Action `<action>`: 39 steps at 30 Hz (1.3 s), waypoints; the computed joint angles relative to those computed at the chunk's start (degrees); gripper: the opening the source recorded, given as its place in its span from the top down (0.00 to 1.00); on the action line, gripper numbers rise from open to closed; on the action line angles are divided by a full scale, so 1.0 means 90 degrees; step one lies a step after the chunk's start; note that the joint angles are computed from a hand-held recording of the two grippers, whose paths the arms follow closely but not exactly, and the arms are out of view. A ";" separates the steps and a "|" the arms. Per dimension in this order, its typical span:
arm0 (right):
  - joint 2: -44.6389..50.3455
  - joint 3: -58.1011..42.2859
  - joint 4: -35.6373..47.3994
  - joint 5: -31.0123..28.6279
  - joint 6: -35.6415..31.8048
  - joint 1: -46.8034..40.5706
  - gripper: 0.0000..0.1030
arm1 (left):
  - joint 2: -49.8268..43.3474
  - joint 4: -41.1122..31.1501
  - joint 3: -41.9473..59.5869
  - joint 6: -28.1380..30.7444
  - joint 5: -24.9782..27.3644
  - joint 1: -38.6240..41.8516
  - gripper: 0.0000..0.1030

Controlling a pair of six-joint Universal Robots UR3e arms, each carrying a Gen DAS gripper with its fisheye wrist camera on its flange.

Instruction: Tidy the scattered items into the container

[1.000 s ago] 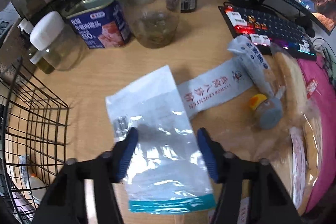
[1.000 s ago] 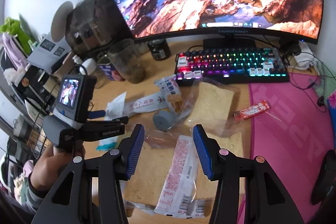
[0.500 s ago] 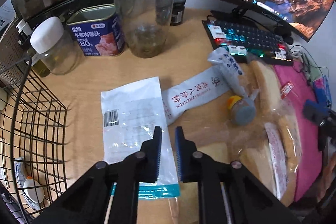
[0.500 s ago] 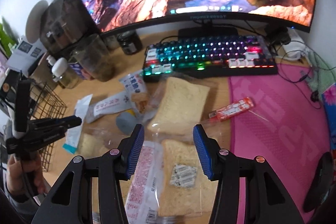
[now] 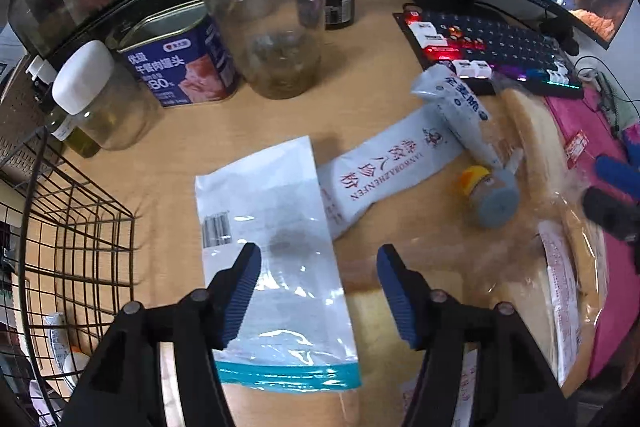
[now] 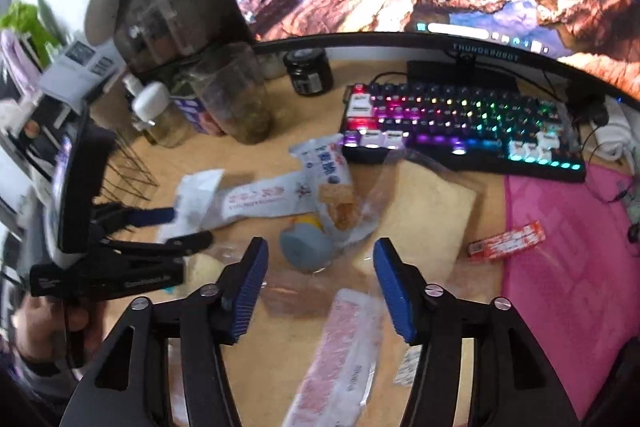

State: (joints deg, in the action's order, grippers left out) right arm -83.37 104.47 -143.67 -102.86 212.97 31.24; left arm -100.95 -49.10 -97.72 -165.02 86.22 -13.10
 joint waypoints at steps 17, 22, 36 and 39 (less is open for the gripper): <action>0.2382 -0.2075 0.0673 0.0243 -0.0104 0.0042 0.44 | 0.0491 -0.0245 -0.0369 0.0468 -0.0666 0.0863 0.35; 0.2435 -0.2073 0.0704 0.0287 -0.0058 -0.0045 0.54 | 0.0412 -0.0230 -0.0378 0.0480 -0.0737 0.0902 0.35; 0.0710 -0.0763 0.0022 -0.0093 0.0326 0.0009 0.57 | 0.0531 -0.1142 0.0153 0.0568 -0.1925 0.0767 0.35; -0.0064 -0.0210 0.0079 -0.0436 0.0541 0.0098 0.57 | -0.0027 -0.1398 0.0856 0.0225 -0.2067 0.0380 0.35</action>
State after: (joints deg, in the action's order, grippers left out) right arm -83.95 102.57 -142.95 -106.79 217.84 32.12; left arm -101.20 -61.69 -90.02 -163.00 67.62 -9.68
